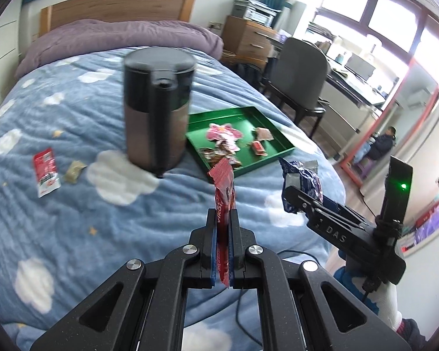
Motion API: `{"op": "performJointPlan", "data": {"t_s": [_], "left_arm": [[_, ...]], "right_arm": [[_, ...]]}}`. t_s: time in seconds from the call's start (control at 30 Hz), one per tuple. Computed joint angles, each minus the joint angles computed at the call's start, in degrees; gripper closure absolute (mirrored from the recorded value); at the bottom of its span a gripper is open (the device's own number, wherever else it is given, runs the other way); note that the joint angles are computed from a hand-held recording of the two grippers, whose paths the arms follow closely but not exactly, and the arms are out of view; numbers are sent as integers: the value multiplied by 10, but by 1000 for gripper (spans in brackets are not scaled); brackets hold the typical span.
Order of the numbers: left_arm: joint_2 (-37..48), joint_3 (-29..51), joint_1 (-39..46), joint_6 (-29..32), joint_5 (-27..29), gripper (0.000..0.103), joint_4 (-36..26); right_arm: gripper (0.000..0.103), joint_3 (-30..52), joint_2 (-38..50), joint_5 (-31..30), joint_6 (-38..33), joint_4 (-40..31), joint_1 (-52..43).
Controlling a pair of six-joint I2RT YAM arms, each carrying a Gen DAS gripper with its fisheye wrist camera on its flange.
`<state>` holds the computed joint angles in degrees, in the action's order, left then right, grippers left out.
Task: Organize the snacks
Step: 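Carry the red stick and blue-and-white packet with both grippers over the green tray, then lower the red stick and blue-and-white packet into the tray, opening both grippers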
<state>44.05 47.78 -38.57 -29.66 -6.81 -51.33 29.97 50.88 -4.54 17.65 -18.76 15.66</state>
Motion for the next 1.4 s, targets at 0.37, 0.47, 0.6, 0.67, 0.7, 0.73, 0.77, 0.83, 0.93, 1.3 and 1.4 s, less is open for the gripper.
{"op": "performJointPlan", "data": {"t_s": [0.37,0.47,0.6,0.67,0.7,0.73,0.77,0.83,0.93,1.3,1.4], "left_arm": [[201,77,-18,21,20,100,106],[260,107,-4,30,37,100,133],[336,148,15,43,55,100,164],[378,172,23,45,64,100,178],[400,185,27,48,69,100,184],[418,196,34,52,75,100,189],[435,206,38,56,79,100,194],[475,230,43,63,84,100,203],[535,270,52,69,95,100,212],[693,365,79,78,126,100,244],[722,387,83,79,130,100,245]], "right_arm": [[7,37,130,-95,-84,77,-165],[7,60,181,-113,-102,99,-195],[7,106,251,-124,-121,121,-217],[7,132,289,-124,-127,132,-222],[7,144,305,-123,-129,137,-224],[7,160,325,-123,-135,142,-227],[8,176,345,-119,-140,147,-228],[7,202,377,-116,-146,153,-229],[7,250,432,-108,-158,156,-229],[7,468,632,-80,-196,118,-196],[7,536,686,-87,-201,94,-191]]}}
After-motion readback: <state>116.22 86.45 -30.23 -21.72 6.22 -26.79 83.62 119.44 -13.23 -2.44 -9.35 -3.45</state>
